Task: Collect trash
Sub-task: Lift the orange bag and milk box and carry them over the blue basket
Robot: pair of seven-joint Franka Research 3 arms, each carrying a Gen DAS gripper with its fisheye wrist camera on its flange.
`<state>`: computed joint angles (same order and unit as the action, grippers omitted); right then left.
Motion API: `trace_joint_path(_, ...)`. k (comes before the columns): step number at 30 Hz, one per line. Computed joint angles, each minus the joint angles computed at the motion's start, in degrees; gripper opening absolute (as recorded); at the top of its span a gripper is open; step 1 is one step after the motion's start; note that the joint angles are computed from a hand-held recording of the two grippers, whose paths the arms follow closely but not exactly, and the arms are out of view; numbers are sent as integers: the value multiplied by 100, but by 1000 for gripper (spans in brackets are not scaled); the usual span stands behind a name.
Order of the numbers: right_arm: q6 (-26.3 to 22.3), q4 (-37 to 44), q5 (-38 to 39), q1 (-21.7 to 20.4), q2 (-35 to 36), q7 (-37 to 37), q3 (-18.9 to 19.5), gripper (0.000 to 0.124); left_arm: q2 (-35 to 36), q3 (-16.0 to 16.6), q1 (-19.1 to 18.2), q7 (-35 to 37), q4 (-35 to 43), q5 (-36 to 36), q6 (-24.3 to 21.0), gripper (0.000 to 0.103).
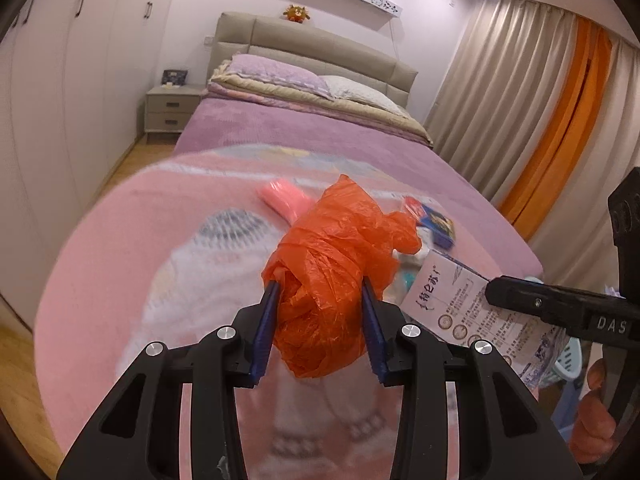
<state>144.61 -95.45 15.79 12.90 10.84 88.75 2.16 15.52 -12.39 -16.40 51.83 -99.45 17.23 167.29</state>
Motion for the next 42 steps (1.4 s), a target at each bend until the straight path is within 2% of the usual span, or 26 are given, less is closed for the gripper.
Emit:
trace_joint_path(4, -219, -348, 620, -206, -238, -340, 20, 33, -101, 8, -86, -172, -214, 45, 83, 37)
trace_joint_path(6, -126, -606, 802, -261, -369, -410, -12, 33, -131, 11, -128, -236, -265, 97, 116, 37)
trace_joint_path(11, -38, -1045, 1014, -365, -577, -170, -115, 34, -200, 11, -190, -293, -345, 229, 176, 37)
trace_joint_path(14, 127, -1214, 892, -369, -659, -134, -128, 34, -220, 78, -279, -470, -349, 412, 176, 37)
trace_joint_path(15, 215, -1292, 864, -361, -713, -195, -118, 39, -217, 78, -283, -491, -340, 440, 173, 37)
trace_joint_path(16, 316, -1349, 772, -336, -750, -202, -106, 56, -214, 69, -285, -504, -335, 454, 167, 37)
trace_joint_path(18, 597, -1508, 554, -293, -813, -225, -95, 68, -198, 35, -278, -501, -324, 440, 156, 37)
trace_joint_path(21, 780, -1677, -206, -181, -868, -77, -65, 67, -161, 38, -300, -500, -273, 487, 108, 37)
trace_joint_path(23, 823, -1779, -299, -146, -889, -171, -40, 67, -160, 121, -396, -653, -250, 658, 77, 37)
trace_joint_path(29, 818, -1968, -1555, -48, -852, 652, -76, 67, -124, 75, -407, -658, -158, 744, 7, 37)
trace_joint_path(30, 775, -1947, -1597, -43, -833, 667, -71, 67, -128, 66, -413, -660, -164, 749, 12, 37)
trace_joint_path(33, 782, -1965, -1570, -52, -810, 591, -70, 54, -97, 51, -445, -645, -118, 777, -1, 37)
trace_joint_path(39, 1125, -2189, -1326, -111, -980, 344, -87, 51, 15, 57, -564, -688, 98, 873, -25, 37)
trace_joint_path(42, 1301, -2351, -930, -201, -1193, 93, -125, 50, 135, 79, -682, -687, 324, 991, -78, 37)
